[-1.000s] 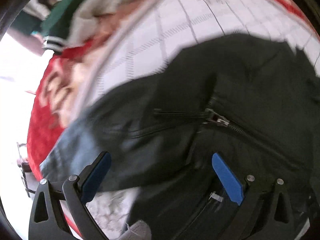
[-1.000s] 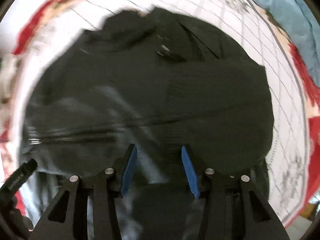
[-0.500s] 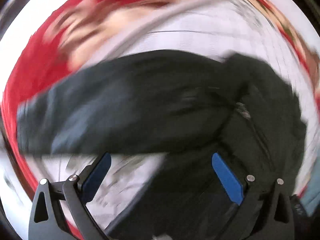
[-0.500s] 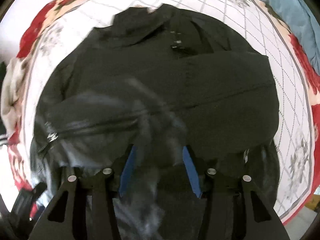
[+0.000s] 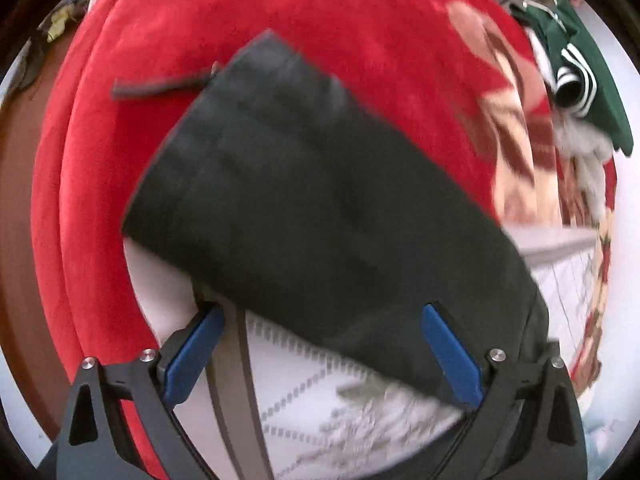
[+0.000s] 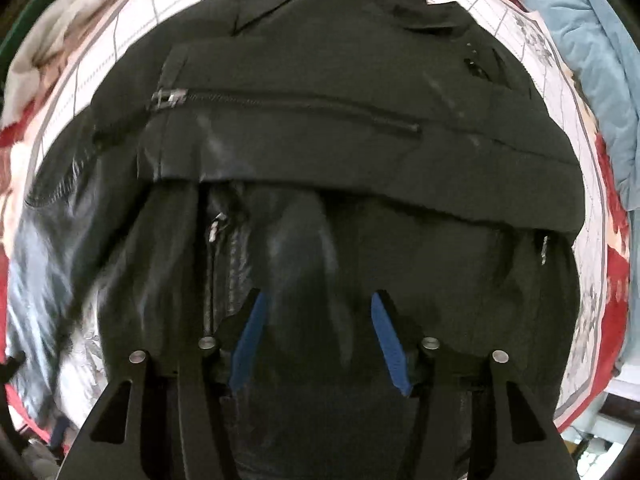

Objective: Fold large clothes

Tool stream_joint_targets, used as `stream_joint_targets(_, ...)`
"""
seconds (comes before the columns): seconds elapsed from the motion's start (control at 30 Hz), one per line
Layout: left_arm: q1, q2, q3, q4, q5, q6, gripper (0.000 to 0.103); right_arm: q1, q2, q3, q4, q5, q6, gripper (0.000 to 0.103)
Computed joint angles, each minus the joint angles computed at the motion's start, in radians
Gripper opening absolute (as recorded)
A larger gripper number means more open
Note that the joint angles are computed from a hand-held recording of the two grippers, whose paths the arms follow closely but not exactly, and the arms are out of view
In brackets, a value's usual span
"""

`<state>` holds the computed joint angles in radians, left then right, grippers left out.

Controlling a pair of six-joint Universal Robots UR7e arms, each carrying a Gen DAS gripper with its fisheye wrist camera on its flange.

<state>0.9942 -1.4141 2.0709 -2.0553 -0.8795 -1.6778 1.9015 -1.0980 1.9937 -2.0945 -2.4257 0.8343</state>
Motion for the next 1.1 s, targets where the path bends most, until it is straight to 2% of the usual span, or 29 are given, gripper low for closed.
stream_joint_targets(0.03,0.004,0.009,-0.016,0.03,0.029,-0.011,0.098,0.011,0.024,-0.013,0.014,-0.002,0.025,0.058)
stream_joint_targets(0.1,0.01,0.033,-0.064,0.116,0.071,-0.045,0.076,0.02,0.068,-0.043,0.03,-0.017,0.053,0.058)
stream_joint_targets(0.17,0.023,0.061,-0.118,0.225,0.111,-0.083,0.039,0.031,0.093,-0.063,0.069,-0.037,0.078,0.058)
stream_joint_targets(0.2,0.029,0.071,-0.136,0.253,0.122,-0.089,0.031,0.038,0.106,-0.068,0.081,-0.048,0.093,0.058)
stream_joint_targets(0.23,0.033,0.08,-0.152,0.279,0.132,-0.093,0.019,0.044,0.113,-0.072,0.093,-0.055,0.103,0.059)
stream_joint_targets(0.27,0.035,0.092,-0.172,0.31,0.149,-0.09,0.013,0.05,0.119,-0.077,0.108,-0.064,0.112,0.061)
stream_joint_targets(0.43,0.011,0.152,-0.268,0.447,0.203,-0.045,0.007,0.083,0.159,-0.127,0.189,-0.156,0.16,0.064)
stream_joint_targets(0.57,-0.052,0.197,-0.355,0.61,0.282,-0.012,0.004,0.083,0.165,-0.157,0.209,-0.172,0.149,0.066)
stream_joint_targets(0.6,-0.066,0.216,-0.381,0.639,0.3,0.002,0.004,0.065,0.163,-0.177,0.18,-0.172,0.099,0.066)
stream_joint_targets(0.73,-0.133,0.292,-0.478,0.678,0.388,0.137,0.003,0.051,0.094,-0.106,0.016,-0.156,-0.023,0.066)
stream_joint_targets(0.83,-0.199,0.364,-0.548,0.632,0.437,0.289,0.002,0.024,0.025,-0.084,-0.012,-0.126,-0.073,0.066)
stream_joint_targets(0.9,-0.226,0.438,-0.602,0.518,0.452,0.444,0.002,-0.02,-0.027,-0.071,-0.055,-0.112,-0.145,0.066)
stream_joint_targets(0.93,-0.246,0.468,-0.618,0.461,0.448,0.524,0.002,-0.028,-0.058,-0.054,-0.057,-0.11,-0.155,0.066)
stream_joint_targets(1.03,-0.281,0.558,-0.66,0.268,0.395,0.73,0.002,-0.067,-0.155,-0.014,-0.056,-0.117,-0.188,0.066)
stream_joint_targets(1.1,-0.304,0.646,-0.725,0.18,0.311,0.827,0.002,-0.096,-0.229,0.011,-0.033,-0.117,-0.178,0.066)
